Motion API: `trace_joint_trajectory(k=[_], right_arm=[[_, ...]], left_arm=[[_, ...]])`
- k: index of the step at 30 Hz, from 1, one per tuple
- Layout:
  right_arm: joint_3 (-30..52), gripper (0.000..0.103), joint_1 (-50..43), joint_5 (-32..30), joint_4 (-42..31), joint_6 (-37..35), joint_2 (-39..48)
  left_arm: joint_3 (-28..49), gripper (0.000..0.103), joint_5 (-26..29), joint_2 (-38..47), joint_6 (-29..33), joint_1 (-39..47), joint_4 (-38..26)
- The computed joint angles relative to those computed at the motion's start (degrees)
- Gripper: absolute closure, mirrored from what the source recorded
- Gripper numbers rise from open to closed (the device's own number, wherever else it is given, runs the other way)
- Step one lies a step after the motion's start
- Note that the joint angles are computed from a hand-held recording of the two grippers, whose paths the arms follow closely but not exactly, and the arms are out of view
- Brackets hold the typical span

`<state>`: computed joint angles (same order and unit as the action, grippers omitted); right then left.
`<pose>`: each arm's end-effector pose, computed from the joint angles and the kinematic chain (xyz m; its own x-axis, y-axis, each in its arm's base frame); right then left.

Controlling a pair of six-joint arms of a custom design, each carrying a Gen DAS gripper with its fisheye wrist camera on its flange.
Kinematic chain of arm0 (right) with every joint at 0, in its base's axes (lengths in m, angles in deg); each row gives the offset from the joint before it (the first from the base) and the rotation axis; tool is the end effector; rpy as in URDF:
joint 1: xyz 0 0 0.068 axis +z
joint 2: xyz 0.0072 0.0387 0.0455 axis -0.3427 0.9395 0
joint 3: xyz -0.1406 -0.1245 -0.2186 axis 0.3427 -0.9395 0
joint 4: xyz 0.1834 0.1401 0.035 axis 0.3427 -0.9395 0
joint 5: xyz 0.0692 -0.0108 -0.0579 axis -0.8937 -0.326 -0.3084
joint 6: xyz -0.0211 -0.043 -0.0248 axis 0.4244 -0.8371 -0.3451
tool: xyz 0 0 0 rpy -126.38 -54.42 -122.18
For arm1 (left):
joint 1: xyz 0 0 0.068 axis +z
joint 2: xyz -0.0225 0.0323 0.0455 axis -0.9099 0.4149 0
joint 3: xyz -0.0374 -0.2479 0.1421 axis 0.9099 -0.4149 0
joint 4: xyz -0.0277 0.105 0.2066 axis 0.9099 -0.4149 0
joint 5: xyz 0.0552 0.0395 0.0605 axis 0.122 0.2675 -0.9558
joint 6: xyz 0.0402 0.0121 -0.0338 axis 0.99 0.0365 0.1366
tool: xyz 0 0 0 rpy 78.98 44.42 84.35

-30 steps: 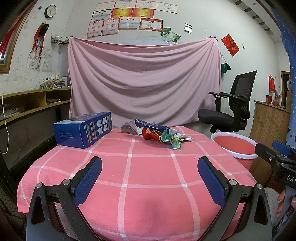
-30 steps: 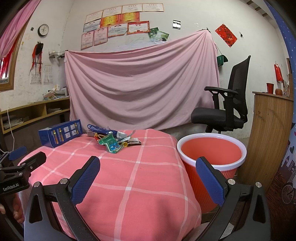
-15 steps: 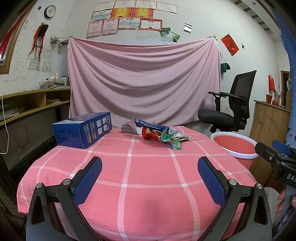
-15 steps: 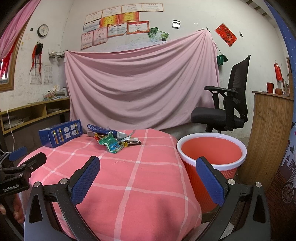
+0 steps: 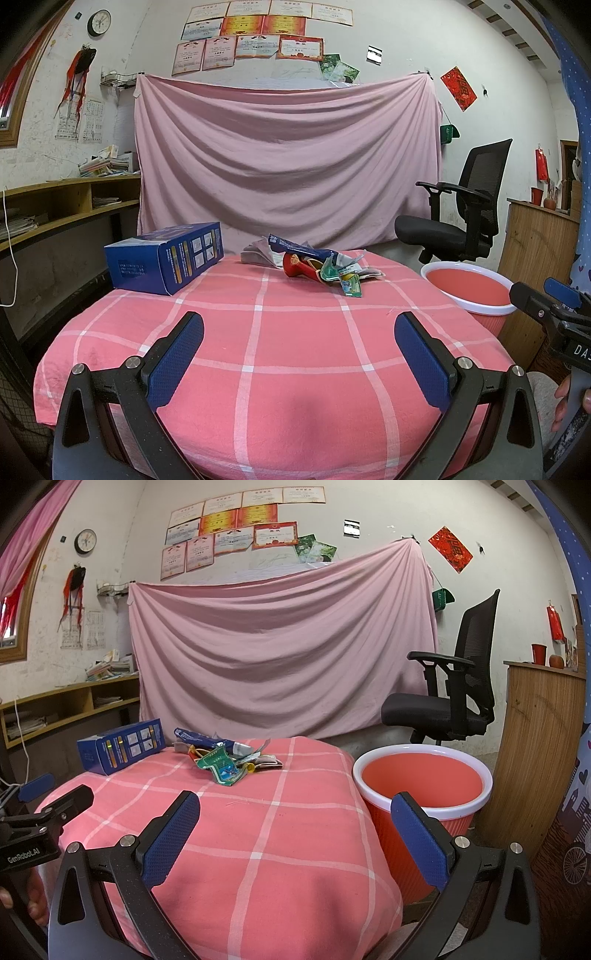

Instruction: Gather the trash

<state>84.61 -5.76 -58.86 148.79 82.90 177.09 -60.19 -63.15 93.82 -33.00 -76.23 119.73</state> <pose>0.3056 0.0715 0.0895 -0.2674 -0.0032 -0.9636 -0.0661 0.9977 0.0150 0.2925 -0.0550 0.0897 -0.2994 0.0001 -0.9541 0.1565 0.9865 -0.0490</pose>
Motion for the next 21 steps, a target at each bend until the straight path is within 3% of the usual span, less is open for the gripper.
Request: trace_joint_trajectory(k=[21], right_arm=[[0.29, 0.0, 0.26, 0.35, -0.21, 0.35, 0.07]], left_arm=[[0.29, 0.002, 0.16, 0.95, 0.18, -0.11, 0.76]])
